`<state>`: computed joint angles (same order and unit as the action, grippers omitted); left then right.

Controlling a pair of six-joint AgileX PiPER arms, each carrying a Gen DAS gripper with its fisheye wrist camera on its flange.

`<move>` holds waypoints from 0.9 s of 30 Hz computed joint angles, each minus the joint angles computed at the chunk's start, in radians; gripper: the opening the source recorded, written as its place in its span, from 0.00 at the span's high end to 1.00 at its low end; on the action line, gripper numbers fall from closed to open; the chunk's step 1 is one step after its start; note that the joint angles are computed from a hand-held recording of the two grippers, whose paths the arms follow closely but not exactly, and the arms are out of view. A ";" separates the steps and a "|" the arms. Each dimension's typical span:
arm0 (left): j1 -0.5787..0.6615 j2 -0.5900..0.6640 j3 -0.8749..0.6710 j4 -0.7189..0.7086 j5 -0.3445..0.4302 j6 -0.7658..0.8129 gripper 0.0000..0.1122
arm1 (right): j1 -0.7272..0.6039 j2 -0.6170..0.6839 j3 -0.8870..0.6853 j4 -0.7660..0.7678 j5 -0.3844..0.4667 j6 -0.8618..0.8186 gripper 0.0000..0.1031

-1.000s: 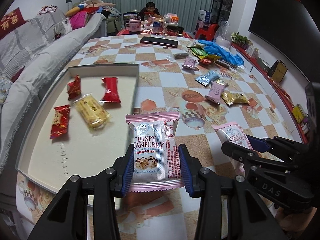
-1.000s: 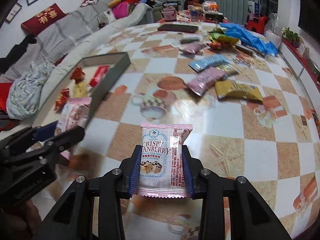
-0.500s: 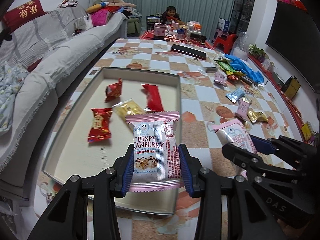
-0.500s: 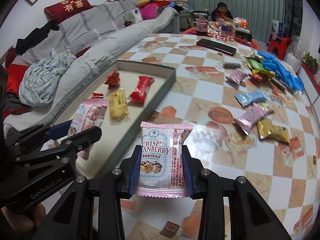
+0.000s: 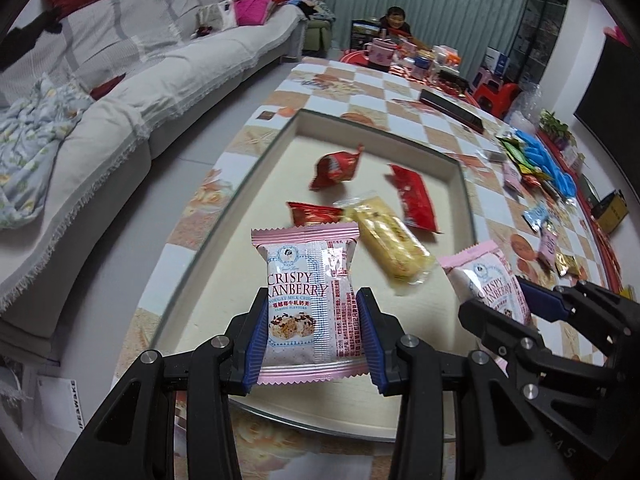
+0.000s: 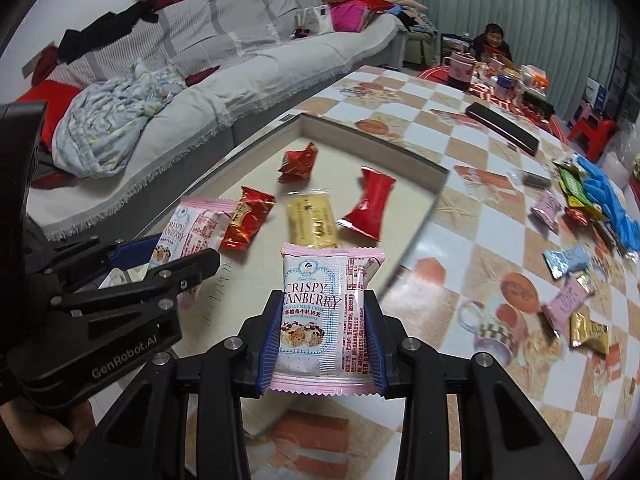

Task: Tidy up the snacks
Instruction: 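Carry both held Crispy Cranberry packs over the box tray, then open both grippers to drop the Crispy Cranberry packs into the tray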

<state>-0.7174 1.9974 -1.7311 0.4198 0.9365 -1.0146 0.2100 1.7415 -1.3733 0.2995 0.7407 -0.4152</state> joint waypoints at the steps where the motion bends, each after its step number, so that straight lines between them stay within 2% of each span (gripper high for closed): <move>1: 0.014 -0.005 0.014 -0.010 -0.009 0.003 0.59 | 0.010 0.013 -0.012 -0.006 0.004 0.008 0.62; 13: 0.099 0.033 -0.012 -0.102 0.001 0.125 0.59 | 0.089 0.133 -0.135 -0.083 0.037 0.095 0.62; 25: 0.105 0.042 -0.031 -0.088 0.011 0.144 0.59 | 0.104 0.118 -0.104 -0.103 0.002 0.087 0.62; 27: 0.117 0.036 -0.023 -0.118 -0.011 0.177 0.55 | 0.099 0.130 -0.118 -0.063 0.028 0.038 0.60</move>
<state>-0.6004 2.0331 -1.7541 0.3022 0.9258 -0.8379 0.3087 1.8712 -1.4914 0.2364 0.7691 -0.3769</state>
